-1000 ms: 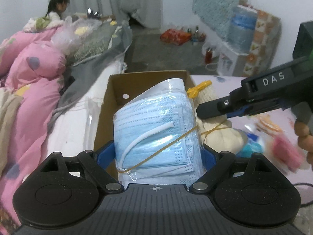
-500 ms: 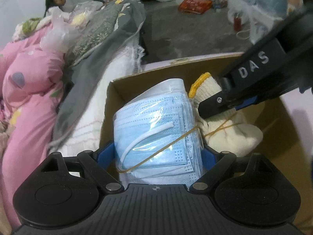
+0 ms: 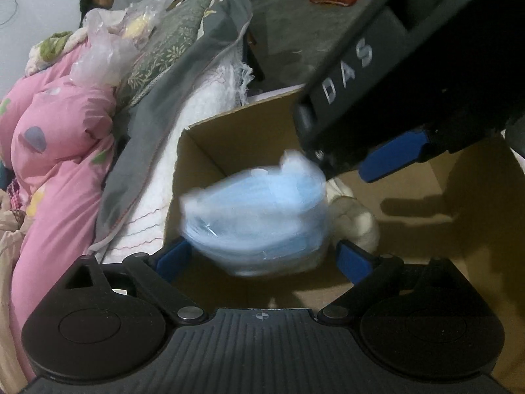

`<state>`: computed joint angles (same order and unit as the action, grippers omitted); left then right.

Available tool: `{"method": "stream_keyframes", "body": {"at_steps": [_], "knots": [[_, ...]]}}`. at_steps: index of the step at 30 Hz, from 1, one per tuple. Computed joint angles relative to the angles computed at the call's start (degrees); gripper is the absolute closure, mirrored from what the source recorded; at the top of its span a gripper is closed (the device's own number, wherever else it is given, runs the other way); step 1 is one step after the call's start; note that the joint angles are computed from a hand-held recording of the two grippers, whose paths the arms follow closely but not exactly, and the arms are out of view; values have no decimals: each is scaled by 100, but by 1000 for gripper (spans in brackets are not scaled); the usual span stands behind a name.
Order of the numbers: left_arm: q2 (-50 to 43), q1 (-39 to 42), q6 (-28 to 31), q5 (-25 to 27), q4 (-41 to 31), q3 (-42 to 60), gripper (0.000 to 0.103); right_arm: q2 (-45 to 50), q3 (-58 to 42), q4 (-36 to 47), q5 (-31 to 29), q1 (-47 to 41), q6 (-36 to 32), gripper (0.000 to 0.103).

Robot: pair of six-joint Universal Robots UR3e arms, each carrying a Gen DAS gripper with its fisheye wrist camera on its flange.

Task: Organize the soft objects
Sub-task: 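Open both tools to drop the mask pack and gloves into the box, then grasp the mask pack in the box with the right tool and stand it upright beside the gloves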

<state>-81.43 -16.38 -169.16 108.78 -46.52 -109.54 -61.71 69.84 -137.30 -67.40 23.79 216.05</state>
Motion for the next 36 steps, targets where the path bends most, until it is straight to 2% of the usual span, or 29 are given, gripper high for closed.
{"method": "stream_keyframes", "body": {"at_steps": [11, 19, 24, 29, 32, 34, 36], "knots": [[413, 137, -7, -184, 156, -168, 7, -367, 388, -391, 192, -84, 227, 63], [1189, 443, 35, -402, -34, -382, 9, -828, 810, -540, 129, -127, 138, 63], [2013, 1036, 176, -969, -558, -473, 11, -1185, 1151, -639, 170, -104, 21, 71], [2961, 1940, 470, -1831, -1493, -442, 14, -1422, 1321, -557, 297, -14, -51, 71], [3569, 2620, 786, -2356, -1987, -475, 14, -1421, 1134, -324, 84, 252, -432, 70], [4027, 3234, 1143, -2804, -2463, -478, 14, -1271, 742, -7, -212, 545, -858, 65], [4564, 4070, 1698, -3369, -3200, -425, 14, -1012, 199, 395, -622, 873, -1274, 54]]}}
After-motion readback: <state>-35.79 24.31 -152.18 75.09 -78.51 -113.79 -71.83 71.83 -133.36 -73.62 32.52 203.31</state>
